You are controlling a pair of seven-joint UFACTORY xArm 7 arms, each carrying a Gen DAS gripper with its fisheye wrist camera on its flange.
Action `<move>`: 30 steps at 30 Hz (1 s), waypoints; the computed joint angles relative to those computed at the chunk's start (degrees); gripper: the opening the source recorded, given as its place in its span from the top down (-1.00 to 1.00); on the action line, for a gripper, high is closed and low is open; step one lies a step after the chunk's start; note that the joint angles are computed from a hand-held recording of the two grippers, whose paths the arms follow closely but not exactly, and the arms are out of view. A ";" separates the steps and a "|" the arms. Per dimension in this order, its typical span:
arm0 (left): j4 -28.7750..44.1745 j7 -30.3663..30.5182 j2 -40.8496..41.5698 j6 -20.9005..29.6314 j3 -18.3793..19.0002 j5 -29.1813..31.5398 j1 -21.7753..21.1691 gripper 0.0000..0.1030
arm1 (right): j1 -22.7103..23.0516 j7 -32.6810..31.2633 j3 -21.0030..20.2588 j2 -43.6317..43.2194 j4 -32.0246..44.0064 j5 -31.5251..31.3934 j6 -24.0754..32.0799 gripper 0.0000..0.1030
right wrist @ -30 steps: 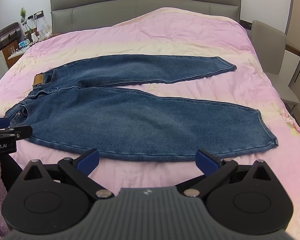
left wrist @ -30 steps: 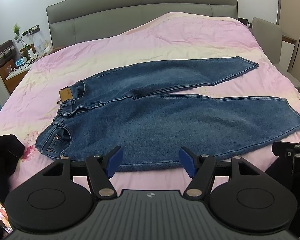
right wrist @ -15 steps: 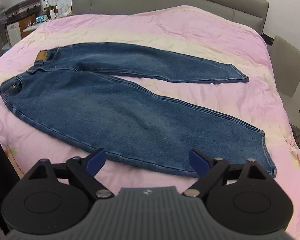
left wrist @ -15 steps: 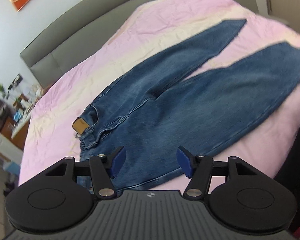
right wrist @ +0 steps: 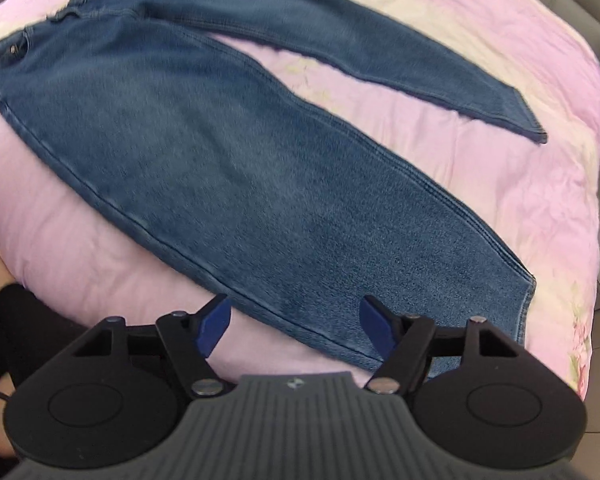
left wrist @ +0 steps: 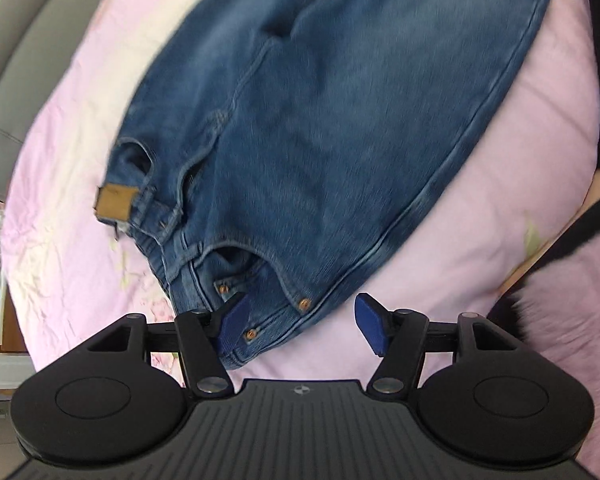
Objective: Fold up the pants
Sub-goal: 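Reach the left tool to the jeans waistband by the button and grasp, then grasp a leg hem with the right tool while the left tool holds the waistband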
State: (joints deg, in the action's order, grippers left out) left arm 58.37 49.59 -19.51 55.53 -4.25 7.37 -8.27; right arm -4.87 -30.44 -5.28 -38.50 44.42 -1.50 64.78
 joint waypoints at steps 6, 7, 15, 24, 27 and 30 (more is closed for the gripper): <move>4.14 4.30 8.63 3.70 0.29 3.84 1.07 -0.41 | 0.39 -4.23 -0.28 7.15 2.83 -1.08 2.79 -0.35; 3.86 4.45 9.34 3.28 0.17 4.75 1.15 -0.41 | 0.23 -4.37 -0.08 7.98 3.04 -1.30 3.14 -0.36; -3.71 5.20 9.09 -8.18 -0.07 9.84 1.46 -0.57 | -1.42 -3.83 0.75 9.61 2.66 -3.92 5.18 -0.36; -11.42 -2.45 4.48 -16.46 -2.73 18.22 2.29 0.14 | -3.81 -4.54 -0.47 10.54 4.02 -6.53 5.26 -0.38; -10.72 -10.94 3.76 -16.47 -4.35 19.19 2.74 0.34 | -4.16 -5.84 -1.13 11.54 4.86 -5.99 6.73 -0.38; -8.45 -20.92 3.94 -15.49 -4.98 17.76 2.83 0.38 | -4.24 -6.79 -1.36 12.74 5.34 -5.12 7.38 -0.38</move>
